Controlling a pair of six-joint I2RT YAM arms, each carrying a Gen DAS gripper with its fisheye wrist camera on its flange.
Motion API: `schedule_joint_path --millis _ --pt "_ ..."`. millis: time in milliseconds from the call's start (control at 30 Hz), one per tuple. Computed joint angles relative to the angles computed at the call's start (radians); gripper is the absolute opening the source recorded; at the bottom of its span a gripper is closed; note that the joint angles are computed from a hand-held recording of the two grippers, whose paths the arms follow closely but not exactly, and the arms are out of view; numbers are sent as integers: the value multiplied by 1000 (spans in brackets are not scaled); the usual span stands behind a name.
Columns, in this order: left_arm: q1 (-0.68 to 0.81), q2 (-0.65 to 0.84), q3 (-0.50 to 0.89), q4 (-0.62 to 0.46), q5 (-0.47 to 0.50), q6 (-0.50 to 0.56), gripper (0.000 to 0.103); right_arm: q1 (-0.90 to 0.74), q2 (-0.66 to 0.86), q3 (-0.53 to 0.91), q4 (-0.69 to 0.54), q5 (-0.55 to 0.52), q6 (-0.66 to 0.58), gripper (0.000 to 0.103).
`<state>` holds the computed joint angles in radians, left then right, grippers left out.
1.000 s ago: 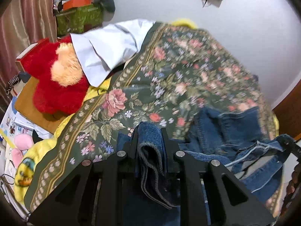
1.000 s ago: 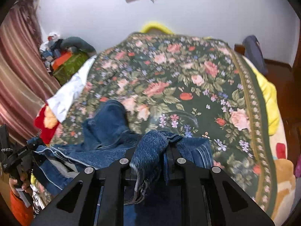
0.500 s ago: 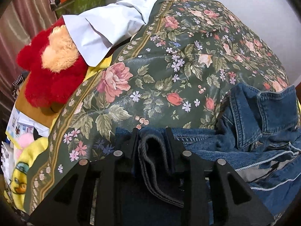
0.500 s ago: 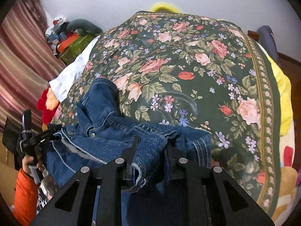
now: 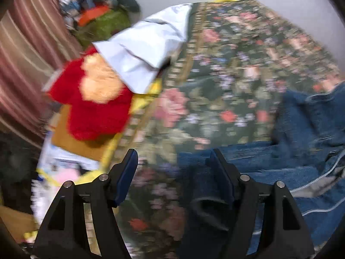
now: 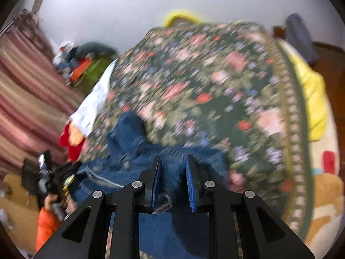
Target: Fold large clothes
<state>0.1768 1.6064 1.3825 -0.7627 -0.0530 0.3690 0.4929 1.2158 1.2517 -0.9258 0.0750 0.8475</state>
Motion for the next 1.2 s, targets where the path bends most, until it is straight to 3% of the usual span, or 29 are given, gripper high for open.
schedule_joint_path --millis 33,100,267,467,633,733,1000,1100,1200 --pt "3 -5 -2 12 -20 0 70 28 11 61 -101 152 31 17" --pt "36 -10 31 -14 19 -1 70 43 14 132 -225 286 47 18" --pt "112 -78 80 -115 179 42 70 114 -51 167 -355 330 20 17" --pt "76 -297 -79 -168 238 191 70 417 -48 123 -423 426 146 17" --pt "21 -408 -171 -256 312 193 70 619 46 91 -356 457 227 17" --pt "-52 -448 -243 -257 299 158 70 681 107 81 -280 434 223 17" --pt "-296 -413 -422 -50 109 42 70 635 278 69 -88 297 106 17" --pt "-328 -333 -398 27 49 12 70 600 350 100 -53 288 44 17" --pt "-315 -212 -299 31 71 -35 70 530 440 171 -48 251 -53 17"
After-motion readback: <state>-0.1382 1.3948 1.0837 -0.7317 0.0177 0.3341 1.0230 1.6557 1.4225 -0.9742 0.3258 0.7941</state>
